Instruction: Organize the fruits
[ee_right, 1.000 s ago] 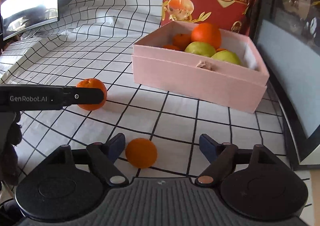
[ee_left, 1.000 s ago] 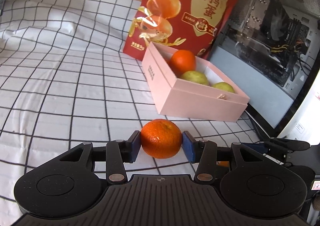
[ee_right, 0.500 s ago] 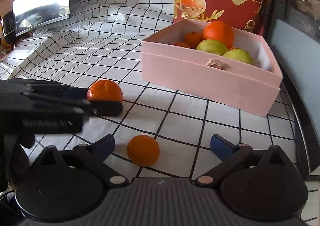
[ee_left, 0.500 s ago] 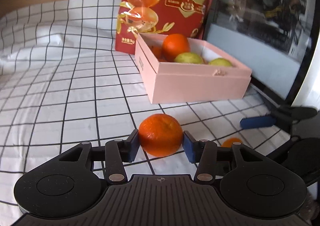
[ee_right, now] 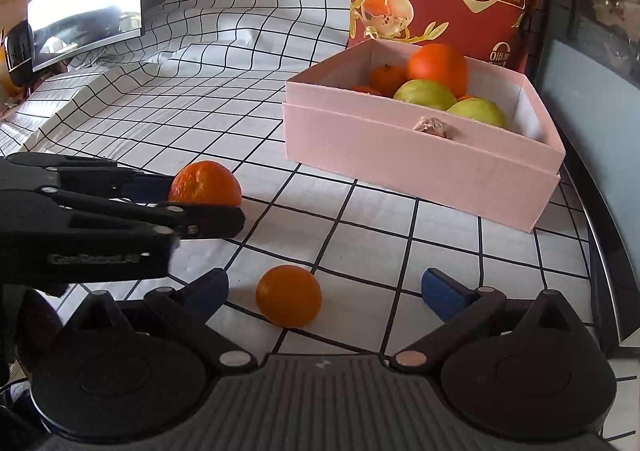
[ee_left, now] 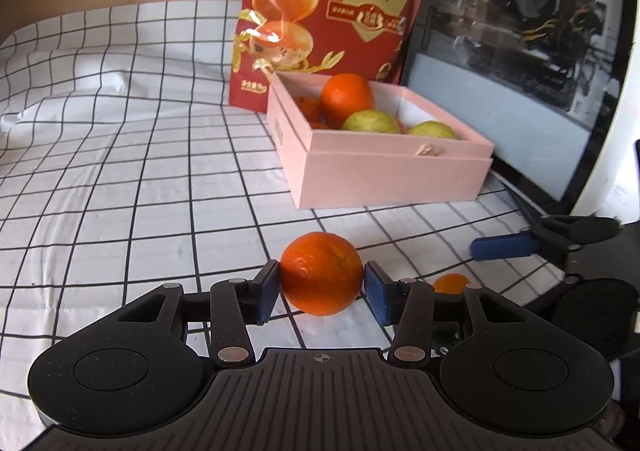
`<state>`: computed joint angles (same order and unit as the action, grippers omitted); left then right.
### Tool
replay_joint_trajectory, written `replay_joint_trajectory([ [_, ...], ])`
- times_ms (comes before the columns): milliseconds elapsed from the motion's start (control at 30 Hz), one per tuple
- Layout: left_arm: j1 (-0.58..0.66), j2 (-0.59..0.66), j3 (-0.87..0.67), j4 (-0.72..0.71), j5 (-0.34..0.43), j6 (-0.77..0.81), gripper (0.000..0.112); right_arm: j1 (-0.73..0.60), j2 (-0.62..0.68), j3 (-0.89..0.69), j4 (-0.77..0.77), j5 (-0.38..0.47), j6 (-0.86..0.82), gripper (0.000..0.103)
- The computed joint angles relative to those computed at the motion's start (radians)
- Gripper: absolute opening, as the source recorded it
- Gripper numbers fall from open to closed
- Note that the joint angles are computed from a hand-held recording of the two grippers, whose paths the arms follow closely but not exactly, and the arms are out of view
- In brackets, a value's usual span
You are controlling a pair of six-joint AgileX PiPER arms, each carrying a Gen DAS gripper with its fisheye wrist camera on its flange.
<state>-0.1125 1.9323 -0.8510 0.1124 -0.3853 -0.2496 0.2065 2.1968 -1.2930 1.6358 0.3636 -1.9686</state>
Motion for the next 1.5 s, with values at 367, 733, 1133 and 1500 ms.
replay_joint_trajectory([
  [367, -0.013, 0.05, -0.078, -0.162, 0.035, 0.15, 0.052, -0.002, 0.001, -0.001, -0.001, 0.002, -0.001, 0.103],
  [733, -0.002, 0.088, -0.126, -0.146, 0.057, 0.136, 0.052, -0.002, 0.001, -0.002, 0.0, 0.003, -0.004, 0.103],
  [1133, 0.062, 0.013, 0.034, 0.153, -0.059, -0.156, 0.051, -0.005, 0.009, -0.035, -0.132, 0.003, 0.115, 0.103],
  [1500, 0.111, 0.011, 0.077, 0.275, -0.142, -0.282, 0.051, -0.05, -0.029, 0.028, -0.124, 0.022, 0.066, 0.101],
])
